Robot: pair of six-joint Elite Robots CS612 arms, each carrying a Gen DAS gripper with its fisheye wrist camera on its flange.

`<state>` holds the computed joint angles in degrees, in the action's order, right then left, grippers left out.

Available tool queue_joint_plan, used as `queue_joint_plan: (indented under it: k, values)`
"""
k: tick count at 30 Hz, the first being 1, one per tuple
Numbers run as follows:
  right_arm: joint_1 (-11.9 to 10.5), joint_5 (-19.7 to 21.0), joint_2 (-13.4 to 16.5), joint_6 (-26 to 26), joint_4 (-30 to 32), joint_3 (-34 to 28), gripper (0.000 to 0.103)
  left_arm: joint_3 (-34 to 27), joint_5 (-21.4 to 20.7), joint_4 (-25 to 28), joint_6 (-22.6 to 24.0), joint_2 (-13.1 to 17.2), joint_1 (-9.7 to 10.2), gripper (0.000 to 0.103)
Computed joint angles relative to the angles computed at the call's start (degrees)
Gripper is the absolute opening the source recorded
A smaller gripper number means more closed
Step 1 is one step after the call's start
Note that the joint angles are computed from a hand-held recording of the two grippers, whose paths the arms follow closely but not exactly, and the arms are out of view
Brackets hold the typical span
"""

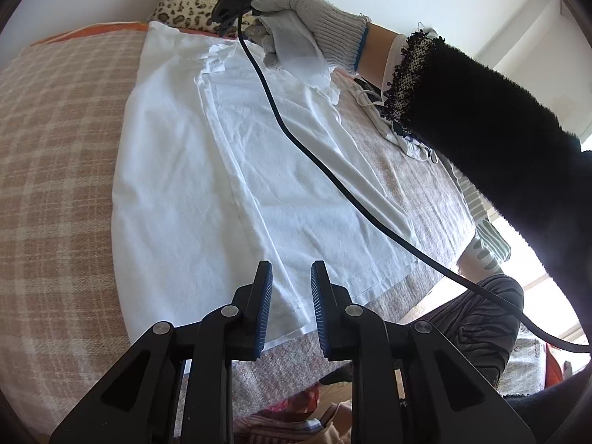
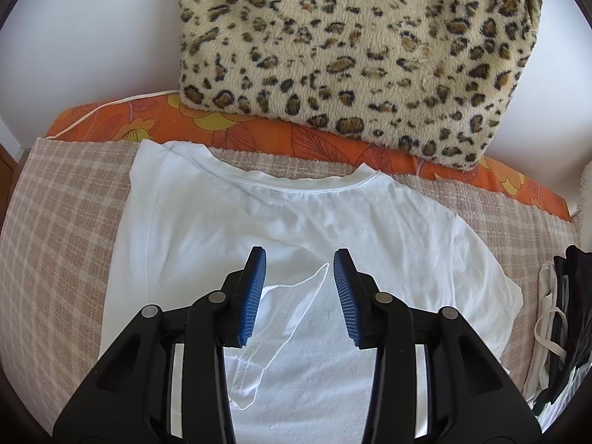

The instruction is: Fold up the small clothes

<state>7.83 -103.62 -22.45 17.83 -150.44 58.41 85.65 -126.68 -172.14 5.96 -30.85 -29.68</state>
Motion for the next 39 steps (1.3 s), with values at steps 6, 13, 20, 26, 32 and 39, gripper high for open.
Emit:
queue_joint_plan:
  k: [6,13,20,26,32,39]
  values:
    - [-0.18,5.12,-2.62,-3.94,-6.98,5.61,0.04,1.03,2.32,-5.31,-4.77,-0.3,1.77,0.02]
    - [0.36,9.58,-4.59,-3.91,-10.38,10.15,0.04,1.43,6.67,-6.51,-8.5,-0.13,3.0,0.02]
    - [0.39,12.85,-8.3,-3.94,-17.13,18.57,0.04,1.87,8.3,-5.82,-8.74,-0.23,2.85,0.024]
    - [-0.53,14.73,-12.23,-1.83,-24.79,27.43,0.04,3.2,9.81,-9.69,-6.35,-1.01,1.85,0.024]
    - [-1.9,15.92,-15.81,0.3,-32.01,35.24,0.047,3.66,9.19,-12.51,-5.3,-0.96,0.89,0.024]
    - [-4.83,16.07,-19.68,3.76,-38.91,42.56,0.074,3.92,7.74,-13.46,-1.19,-1.51,-1.37,0.042]
